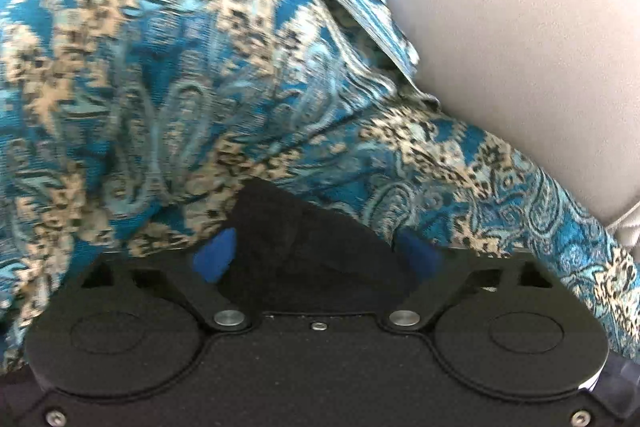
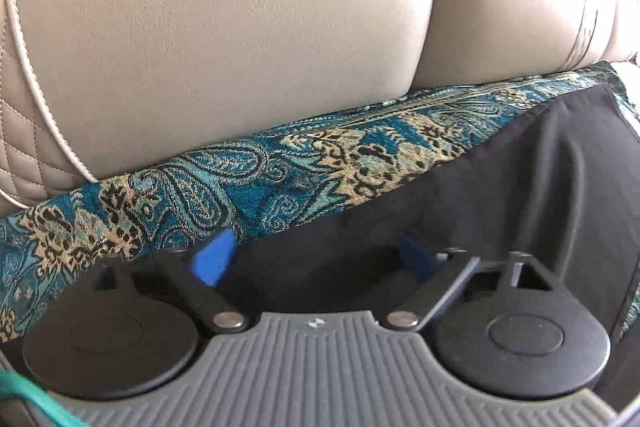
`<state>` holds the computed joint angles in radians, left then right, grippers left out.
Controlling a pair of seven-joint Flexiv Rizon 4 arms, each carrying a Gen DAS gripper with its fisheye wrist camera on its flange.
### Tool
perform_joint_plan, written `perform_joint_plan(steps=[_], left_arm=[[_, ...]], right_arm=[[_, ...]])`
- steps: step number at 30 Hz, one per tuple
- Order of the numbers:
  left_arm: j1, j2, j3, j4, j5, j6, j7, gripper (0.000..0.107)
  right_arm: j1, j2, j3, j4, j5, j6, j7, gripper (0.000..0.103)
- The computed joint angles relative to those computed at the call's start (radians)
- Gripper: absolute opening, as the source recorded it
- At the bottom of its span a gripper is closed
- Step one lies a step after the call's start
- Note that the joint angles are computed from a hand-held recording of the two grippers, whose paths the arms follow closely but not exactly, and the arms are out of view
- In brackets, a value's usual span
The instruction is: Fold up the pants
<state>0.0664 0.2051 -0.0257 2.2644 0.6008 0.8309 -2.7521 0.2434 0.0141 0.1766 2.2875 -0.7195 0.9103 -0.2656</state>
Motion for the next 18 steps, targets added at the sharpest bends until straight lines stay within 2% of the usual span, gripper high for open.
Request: perform_joint_plan(steps=[1,3,4,6,8,14,18], left_arm=[[-0.002,0.015,0.003,0.005,-0.003,-0.002,0.001,0.058],[-0.004,0.043,0.014,0.022,-0.016,0.02,0.03,0.037],[-0.003,0.055,0.017,0.029,-0.024,0.03,0.049,0.032],[0.003,0.08,0.018,0.043,-0.04,0.046,0.076,0.015],[0.002,0.111,0.043,0.077,-0.084,0.113,0.126,0.004],[0.034,0.23,0.027,0.139,-0.147,0.147,0.217,0.003],[0.038,0.335,0.04,0.188,-0.218,0.136,0.296,0.003]], right_arm=[[0.0,0.006,0.001,0.0,-0.005,-0.006,0.003,0.049],[0.001,0.022,0.006,-0.001,0.01,-0.018,-0.008,0.028],[0.0,0.031,0.008,0.003,0.033,-0.006,-0.024,0.021],[-0.007,0.042,0.007,0.015,0.057,0.029,-0.047,0.012],[-0.013,0.068,0.013,0.033,0.079,0.051,-0.053,0.008],[-0.071,0.218,0.036,0.14,0.036,0.177,-0.038,0.005],[-0.092,0.341,0.04,0.213,0.139,0.242,-0.119,0.005]])
